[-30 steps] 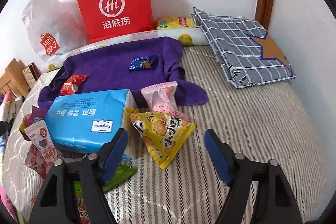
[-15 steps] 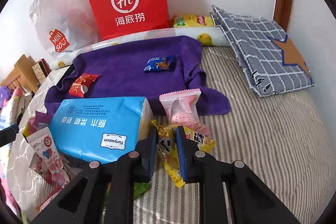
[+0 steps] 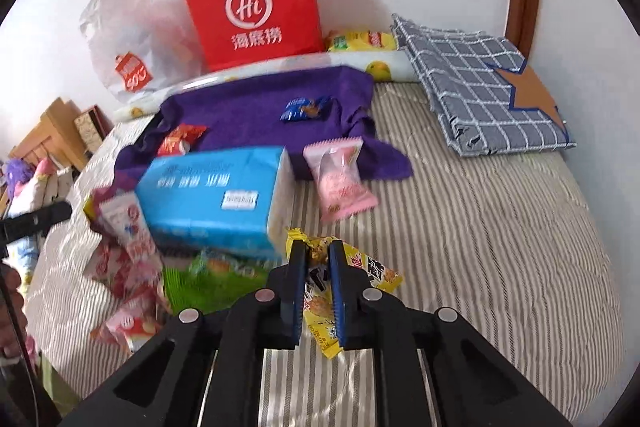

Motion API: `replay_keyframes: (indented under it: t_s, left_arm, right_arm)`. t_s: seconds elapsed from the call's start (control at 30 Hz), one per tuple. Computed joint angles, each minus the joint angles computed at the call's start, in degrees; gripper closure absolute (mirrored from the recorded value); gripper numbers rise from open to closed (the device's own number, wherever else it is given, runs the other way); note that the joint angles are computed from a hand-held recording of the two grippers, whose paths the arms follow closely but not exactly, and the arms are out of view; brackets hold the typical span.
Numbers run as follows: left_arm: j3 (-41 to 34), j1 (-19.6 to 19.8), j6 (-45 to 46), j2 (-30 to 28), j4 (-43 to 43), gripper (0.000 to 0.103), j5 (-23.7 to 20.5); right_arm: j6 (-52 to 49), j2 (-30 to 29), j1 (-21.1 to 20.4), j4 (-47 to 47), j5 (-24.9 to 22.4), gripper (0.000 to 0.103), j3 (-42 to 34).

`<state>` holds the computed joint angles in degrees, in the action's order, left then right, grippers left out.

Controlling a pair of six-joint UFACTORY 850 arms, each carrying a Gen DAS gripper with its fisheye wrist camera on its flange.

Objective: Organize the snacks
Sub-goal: 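Reach the right gripper to the yellow chip bag and grasp it, then lift the yellow chip bag with the right gripper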

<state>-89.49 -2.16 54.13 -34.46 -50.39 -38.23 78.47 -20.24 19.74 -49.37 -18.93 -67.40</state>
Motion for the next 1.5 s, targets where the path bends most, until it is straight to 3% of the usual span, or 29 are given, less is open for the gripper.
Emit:
replay_keyframes:
  t_s: [0.1,0.17,0.23,0.3,0.4,0.63,0.67,0.7,0.93,1.3,1.5]
  left_arm:
    - [1.0,-0.1,0.9,1.0,-0.2,0.019,0.3]
    - [2.0,0.1,1.5,1.7,-0.3,0.019,1.2]
    - [2.5,0.2,1.1,2.2,0.1,0.019,2.5]
    - [2.5,0.5,0.6,2.2,-0.1,0.019,2.6]
    - [2.7,0.8,0.4,2.3,0.0,0.019,2.6]
    - [4.0,1.3,0.6,3.0,0.2,0.019,4.2]
    - [4.1,1.4,0.6,3.0,0.2,0.019,4.3]
    - [4.2,1.5,0.8,3.0,0.0,0.019,4.3]
    - [4.0,0.4,1.4,2.3,1.9,0.019,3.9]
    - [0.4,-1.3,1.1,-0.5,1.5,0.019,3.2]
    - [-2.9,-2.5,-3.1,-3.2,7.8,0.019,4.5]
  right_arm:
    - [0.0,-0.2,0.1,0.1,-0.6,0.087,0.4]
    - [-1.1,0.4,-0.2,0.5,1.6,0.075,1.4]
    - [-0.3,0.6,0.1,-2.0,2.1,0.05,1.8]
    - [6.1,0.4,1.0,-10.6,1.0,0.046,1.9]
    - [6.4,-1.0,1.3,-13.4,-0.3,0.046,1.1]
    - [0.2,-4.9,0.1,-8.1,-0.1,0.046,-0.8]
    - [1.2,-4.9,0.2,-9.1,-0.5,0.047,-0.6]
    - [2.3,-4.9,0.3,-10.3,-0.9,0.056,-0.4]
    - [15.3,-1.4,0.3,-21.8,0.1,0.064,3.4]
    - [23.7,2.8,0.6,-27.0,-0.5,0.069,7.3]
    - [22.7,2.6,0.5,-26.0,-0.7,0.069,7.1]
